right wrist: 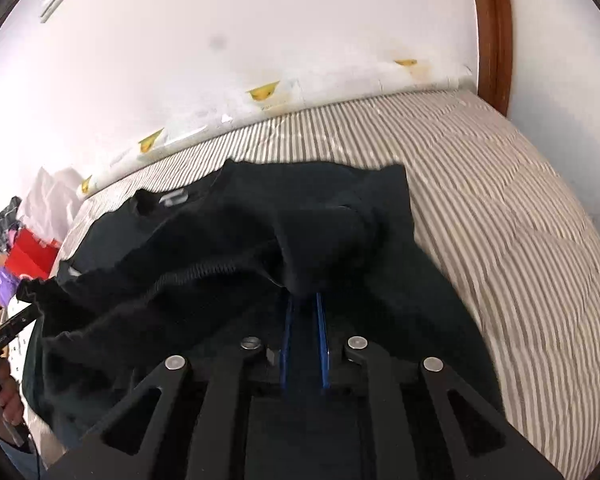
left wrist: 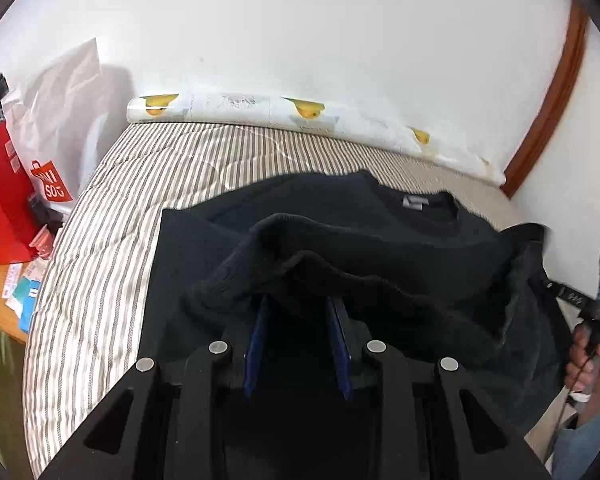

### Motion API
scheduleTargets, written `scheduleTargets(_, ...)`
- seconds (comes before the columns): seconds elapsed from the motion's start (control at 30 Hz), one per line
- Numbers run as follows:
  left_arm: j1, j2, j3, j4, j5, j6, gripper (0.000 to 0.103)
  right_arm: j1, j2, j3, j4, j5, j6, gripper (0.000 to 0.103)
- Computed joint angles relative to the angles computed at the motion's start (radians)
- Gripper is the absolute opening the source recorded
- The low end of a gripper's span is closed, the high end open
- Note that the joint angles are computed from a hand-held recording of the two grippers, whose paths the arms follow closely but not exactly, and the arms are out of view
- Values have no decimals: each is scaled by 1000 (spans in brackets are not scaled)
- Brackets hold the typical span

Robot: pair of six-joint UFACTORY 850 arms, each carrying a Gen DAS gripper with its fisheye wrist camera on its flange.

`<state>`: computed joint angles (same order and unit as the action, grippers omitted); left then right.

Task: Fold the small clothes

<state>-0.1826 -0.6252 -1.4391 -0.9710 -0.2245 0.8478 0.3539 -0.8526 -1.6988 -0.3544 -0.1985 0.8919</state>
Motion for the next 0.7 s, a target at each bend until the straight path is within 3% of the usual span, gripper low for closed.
scheduleTargets(0.07, 6, 0, -9, 22, 10, -16, 29, 3, -37, -71, -109, -90, 101, 13)
scheduleTargets(0.13, 8, 6, -5, 71, 30, -46, 37, -3, -39, -83, -85, -88, 78, 14)
scheduleTargets(0.17, 9, 8, -4, 121, 39, -89, 46, -7, -30, -73, -75, -67, 67, 16)
scheduleTargets(0.2, 10, 9, -3, 143, 45, -108, 53, -9, -27, -71, -81, -62, 68, 24)
scheduleTargets(0.23, 13, 11, 0, 126, 49, -85, 54, -8, -25, -72, -111, -64, 87, 36)
scheduleTargets(0.3, 14, 5, -7, 175, 54, -111, 54, -8, -25, -77, -162, -69, 109, 45)
scheduleTargets(0.37, 12, -9, -28, 325, 47, -241, 54, -9, -34, -97, -159, -88, 70, 46)
scheduleTargets(0.5, 7, -57, -90, 452, 9, -327, 54, -15, -75, -164, -73, -127, -55, 49)
scheduleTargets(0.6, 9, -88, -131, 484, -21, -338, 54, -18, -113, -221, -35, -158, -114, 49)
scheduleTargets(0.7, 22, -114, -161, 366, -46, -231, 54, -25, -163, -294, 43, -196, -211, 49)
